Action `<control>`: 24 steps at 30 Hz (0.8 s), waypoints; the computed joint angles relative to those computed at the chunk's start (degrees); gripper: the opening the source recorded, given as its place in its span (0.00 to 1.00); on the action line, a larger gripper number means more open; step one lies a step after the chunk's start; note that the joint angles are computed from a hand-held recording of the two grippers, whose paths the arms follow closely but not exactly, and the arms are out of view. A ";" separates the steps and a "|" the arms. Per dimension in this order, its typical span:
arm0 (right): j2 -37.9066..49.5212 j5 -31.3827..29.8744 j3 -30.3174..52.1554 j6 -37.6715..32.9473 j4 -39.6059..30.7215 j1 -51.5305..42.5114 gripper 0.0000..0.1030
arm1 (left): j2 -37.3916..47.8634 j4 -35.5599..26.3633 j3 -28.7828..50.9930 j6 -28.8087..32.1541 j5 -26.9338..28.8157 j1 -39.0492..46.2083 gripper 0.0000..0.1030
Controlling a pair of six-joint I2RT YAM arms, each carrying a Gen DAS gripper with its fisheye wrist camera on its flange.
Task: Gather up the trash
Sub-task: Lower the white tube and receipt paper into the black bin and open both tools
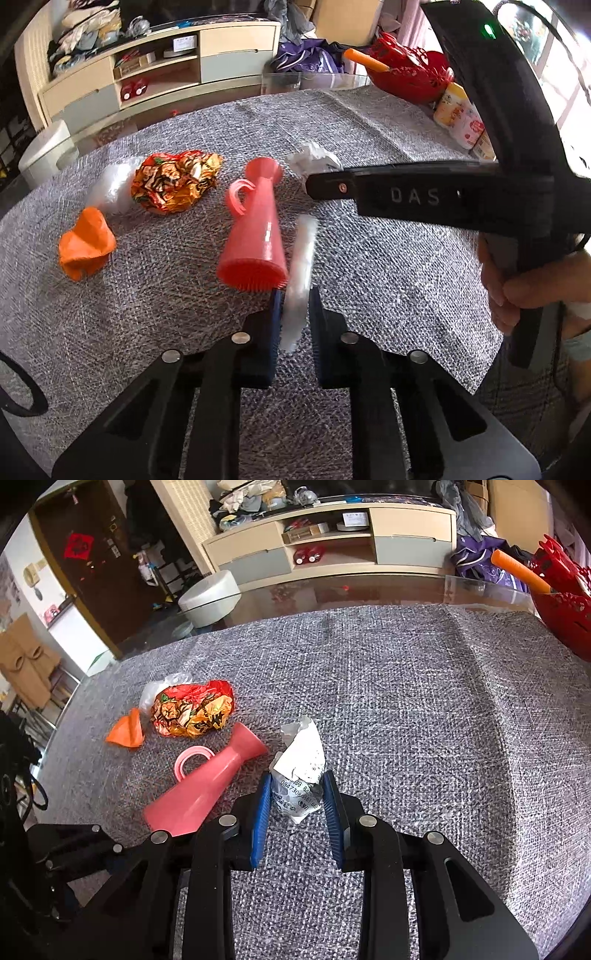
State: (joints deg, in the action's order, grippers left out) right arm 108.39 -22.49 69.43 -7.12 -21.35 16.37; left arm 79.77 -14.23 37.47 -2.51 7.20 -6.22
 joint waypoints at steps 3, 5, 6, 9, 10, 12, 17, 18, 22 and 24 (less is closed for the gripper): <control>-2.20 -0.36 -1.24 -0.21 0.15 0.10 0.27 | -0.69 -0.61 -0.32 -0.48 0.68 -0.45 0.11; -4.16 -0.16 -2.87 -0.46 0.54 0.07 0.27 | -2.32 -1.16 -1.35 -1.09 -0.07 -1.30 0.11; -5.37 -0.27 -3.89 -0.54 0.65 -0.11 0.27 | -3.22 -1.63 -1.84 -1.35 -0.41 -1.55 0.11; -9.19 -0.37 -6.97 -0.70 0.28 -0.60 0.27 | -7.50 -3.92 -3.76 -2.30 -1.36 -2.10 0.11; -9.97 -0.26 -7.46 -0.69 0.02 -0.64 0.27 | -9.91 -5.37 -4.62 -2.87 -1.81 -2.33 0.11; -13.12 -0.20 -9.54 -0.93 -0.92 -0.97 0.27 | -13.64 -7.80 -5.63 -3.60 -2.09 -2.63 0.11; -22.05 -0.90 -15.34 -1.02 -3.39 -1.28 0.27 | -26.24 -17.61 -7.28 -7.13 -5.52 -5.11 0.11; -23.73 -1.30 -16.46 -1.07 -4.24 -1.25 0.27 | -28.46 -19.49 -7.41 -7.82 -6.15 -5.78 0.11; -29.85 -1.62 -20.39 -1.12 -6.57 -0.66 0.27 | -38.87 -28.51 -7.74 -12.12 -9.66 -9.71 0.11; -33.73 -2.48 -23.23 -0.97 -7.68 -0.95 0.27 | -44.23 -33.38 -7.92 -15.38 -11.71 -12.34 0.11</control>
State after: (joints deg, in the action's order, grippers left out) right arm 74.66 -24.97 46.20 -8.10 -29.03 15.41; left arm 35.53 -47.61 29.55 -17.89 -4.51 -18.56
